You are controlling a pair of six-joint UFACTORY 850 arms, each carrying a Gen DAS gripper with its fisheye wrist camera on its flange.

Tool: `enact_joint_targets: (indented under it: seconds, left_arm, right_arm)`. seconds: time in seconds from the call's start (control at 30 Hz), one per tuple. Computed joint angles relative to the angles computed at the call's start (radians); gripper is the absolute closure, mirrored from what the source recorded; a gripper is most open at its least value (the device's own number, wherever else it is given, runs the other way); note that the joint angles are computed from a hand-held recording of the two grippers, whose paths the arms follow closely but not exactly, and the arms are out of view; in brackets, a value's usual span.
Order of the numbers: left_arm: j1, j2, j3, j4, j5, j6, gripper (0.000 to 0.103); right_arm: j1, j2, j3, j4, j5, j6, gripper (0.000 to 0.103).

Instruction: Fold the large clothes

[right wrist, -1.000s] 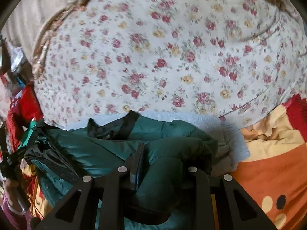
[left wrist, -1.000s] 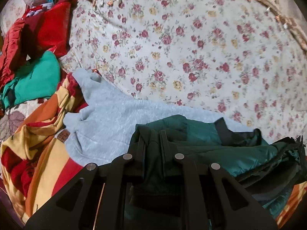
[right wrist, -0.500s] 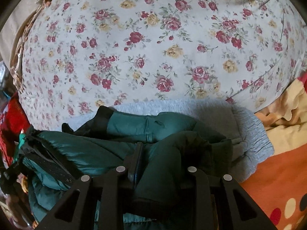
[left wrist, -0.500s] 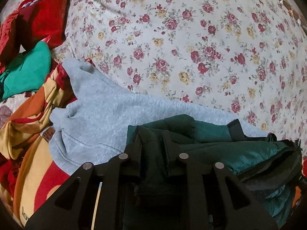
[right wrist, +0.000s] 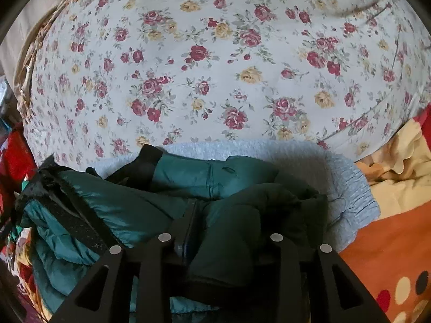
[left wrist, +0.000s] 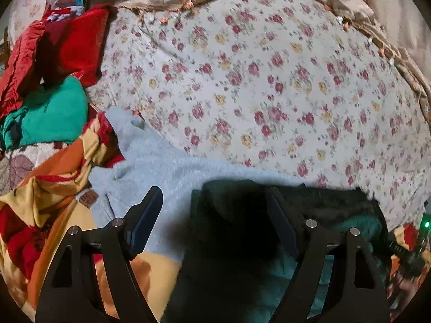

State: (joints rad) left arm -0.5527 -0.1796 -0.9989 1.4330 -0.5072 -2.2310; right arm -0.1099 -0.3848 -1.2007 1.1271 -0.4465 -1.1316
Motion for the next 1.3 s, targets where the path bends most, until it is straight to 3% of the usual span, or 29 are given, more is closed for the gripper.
enact_joint_targets:
  seconds: [0.1, 0.23, 0.4, 0.47, 0.6, 0.73, 0.83, 0.93, 1.03, 1.13, 1.3]
  left_arm:
    - [-0.010, -0.040, -0.029, -0.070, 0.014, 0.078, 0.024]
    - [-0.015, -0.090, -0.063, -0.112, 0.021, 0.117, 0.024]
    - [0.001, -0.132, -0.098, -0.180, 0.040, 0.179, 0.024]
    - [0.003, -0.107, -0.071, -0.091, 0.052, 0.057, 0.024]
    - [-0.016, -0.058, -0.026, 0.086, -0.003, -0.159, 0.024]
    - [-0.012, -0.064, -0.040, 0.041, 0.000, -0.092, 0.023]
    - [-0.002, -0.054, -0.027, 0.057, 0.025, -0.121, 0.023]
    - [0.002, -0.035, -0.005, 0.082, 0.022, -0.164, 0.023]
    - [0.011, -0.048, -0.019, 0.035, 0.037, -0.100, 0.023]
    - [0.018, -0.095, -0.069, -0.074, 0.049, 0.040, 0.023]
    - [0.021, -0.195, -0.166, -0.223, 0.024, 0.247, 0.023]
  right_arm:
    - [-0.019, 0.033, 0.009, 0.029, -0.046, 0.001, 0.061]
    - [-0.063, 0.113, 0.078, 0.278, -0.128, -0.225, 0.031]
    - [-0.082, 0.174, 0.139, 0.455, -0.182, -0.439, 0.030]
    - [-0.072, 0.166, 0.127, 0.390, -0.215, -0.431, 0.030]
    - [0.026, 0.120, 0.078, 0.192, -0.081, -0.362, 0.030]
    - [0.094, 0.030, 0.000, 0.038, 0.045, -0.200, 0.030]
    - [0.124, -0.048, -0.069, -0.122, 0.092, -0.011, 0.029]
    - [0.142, -0.076, -0.088, -0.163, 0.129, 0.017, 0.027]
    - [0.159, -0.080, -0.083, -0.186, 0.170, 0.024, 0.025]
    - [0.156, -0.057, -0.068, -0.168, 0.158, 0.011, 0.025]
    - [0.118, 0.037, 0.014, 0.086, 0.097, -0.242, 0.026]
